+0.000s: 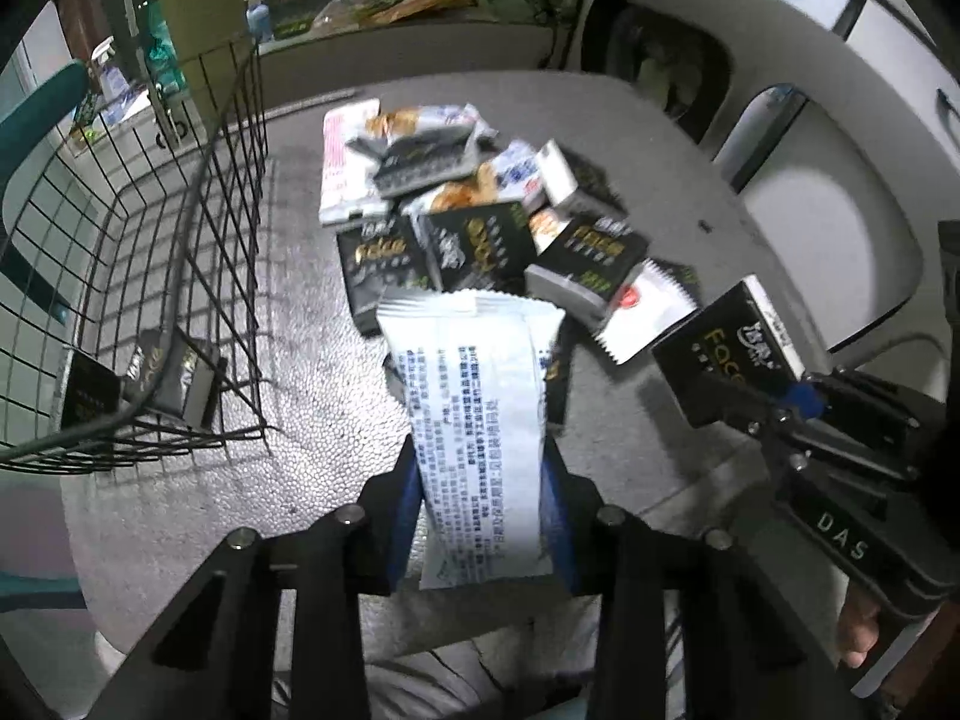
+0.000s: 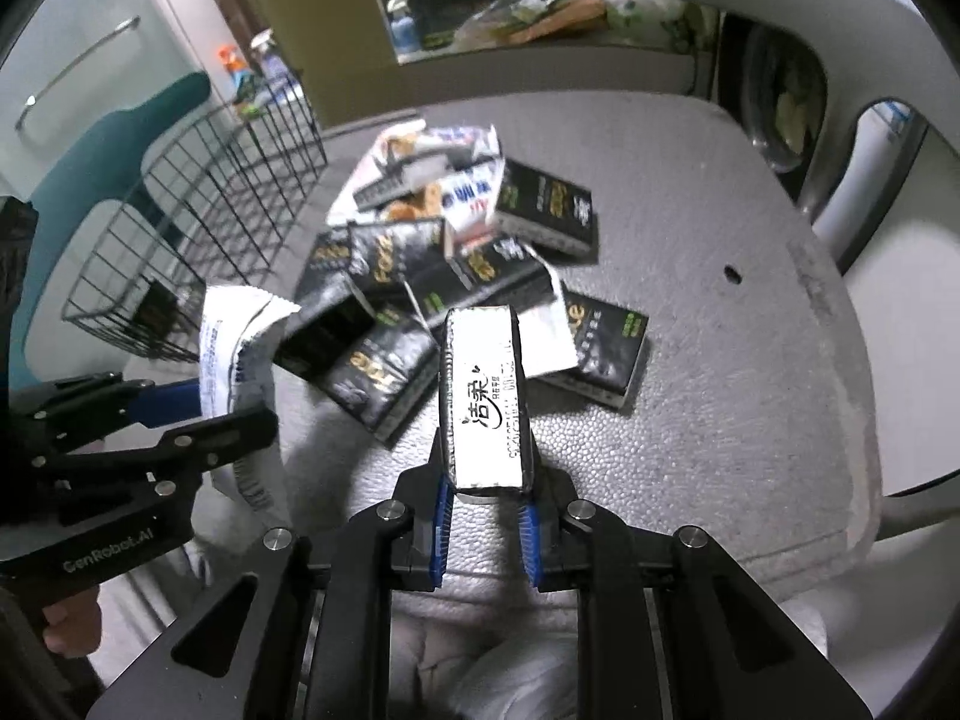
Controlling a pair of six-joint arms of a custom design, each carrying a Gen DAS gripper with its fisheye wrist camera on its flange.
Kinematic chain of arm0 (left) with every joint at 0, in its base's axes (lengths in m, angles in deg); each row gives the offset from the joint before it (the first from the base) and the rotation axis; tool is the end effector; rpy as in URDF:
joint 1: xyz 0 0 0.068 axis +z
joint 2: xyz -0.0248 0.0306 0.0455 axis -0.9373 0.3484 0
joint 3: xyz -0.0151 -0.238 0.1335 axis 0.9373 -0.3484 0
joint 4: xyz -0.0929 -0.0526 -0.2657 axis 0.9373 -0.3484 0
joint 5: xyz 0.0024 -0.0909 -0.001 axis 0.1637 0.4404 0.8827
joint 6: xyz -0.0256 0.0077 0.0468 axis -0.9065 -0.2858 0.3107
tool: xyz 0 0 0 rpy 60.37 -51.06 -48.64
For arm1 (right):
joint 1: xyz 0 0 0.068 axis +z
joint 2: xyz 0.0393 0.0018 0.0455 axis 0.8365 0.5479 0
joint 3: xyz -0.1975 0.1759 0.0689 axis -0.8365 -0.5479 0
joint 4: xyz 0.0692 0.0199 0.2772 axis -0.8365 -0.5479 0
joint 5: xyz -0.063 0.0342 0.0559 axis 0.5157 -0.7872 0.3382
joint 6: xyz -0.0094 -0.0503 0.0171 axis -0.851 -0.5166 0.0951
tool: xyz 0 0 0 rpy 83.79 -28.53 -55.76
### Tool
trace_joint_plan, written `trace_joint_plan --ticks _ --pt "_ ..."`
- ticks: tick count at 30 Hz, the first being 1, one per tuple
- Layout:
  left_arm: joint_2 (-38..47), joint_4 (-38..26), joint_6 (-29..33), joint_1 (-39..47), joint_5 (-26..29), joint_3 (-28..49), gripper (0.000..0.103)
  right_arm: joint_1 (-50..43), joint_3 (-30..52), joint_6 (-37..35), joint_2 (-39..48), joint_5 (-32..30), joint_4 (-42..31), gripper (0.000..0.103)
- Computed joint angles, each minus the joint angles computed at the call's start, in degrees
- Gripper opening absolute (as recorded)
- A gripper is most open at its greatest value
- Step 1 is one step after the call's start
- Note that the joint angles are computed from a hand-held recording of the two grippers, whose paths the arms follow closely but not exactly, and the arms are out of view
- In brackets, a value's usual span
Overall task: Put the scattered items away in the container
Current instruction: 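Carry both held items into the wire basket and release them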
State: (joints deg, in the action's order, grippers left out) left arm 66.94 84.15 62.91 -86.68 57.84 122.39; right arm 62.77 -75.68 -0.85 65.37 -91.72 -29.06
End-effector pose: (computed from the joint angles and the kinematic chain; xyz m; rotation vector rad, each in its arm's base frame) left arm 0.2527 -0.0836 0.0565 0.5970 2.7049 -0.2733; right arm 0.1865 0.0241 0.0504 -0.0005 2.6325 0.2562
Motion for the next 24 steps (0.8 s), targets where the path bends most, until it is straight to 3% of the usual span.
trace_joint_plan --ticks 5,9,14,20,24 --pt "-10.4 -6.0 0.7 2.5 3.3 -0.8 0.04 3.7 1.1 2.1 -16.7 0.7 -12.8 0.019" --pt "-19.3 -13.0 1.3 8.2 5.6 1.5 0.04 9.7 6.4 4.5 -20.4 2.2 -17.1 0.019" --pt "-21.1 -17.5 2.3 17.2 4.0 7.6 0.04 19.0 15.6 7.2 -11.5 3.0 -13.9 0.02" --pt "-10.7 -15.8 2.8 25.7 2.2 13.3 0.04 27.5 27.0 10.1 5.2 2.7 -10.6 0.02" --pt "-6.1 -15.0 2.8 27.8 2.2 15.2 0.04 29.8 31.6 9.8 12.0 3.5 -10.4 0.02"
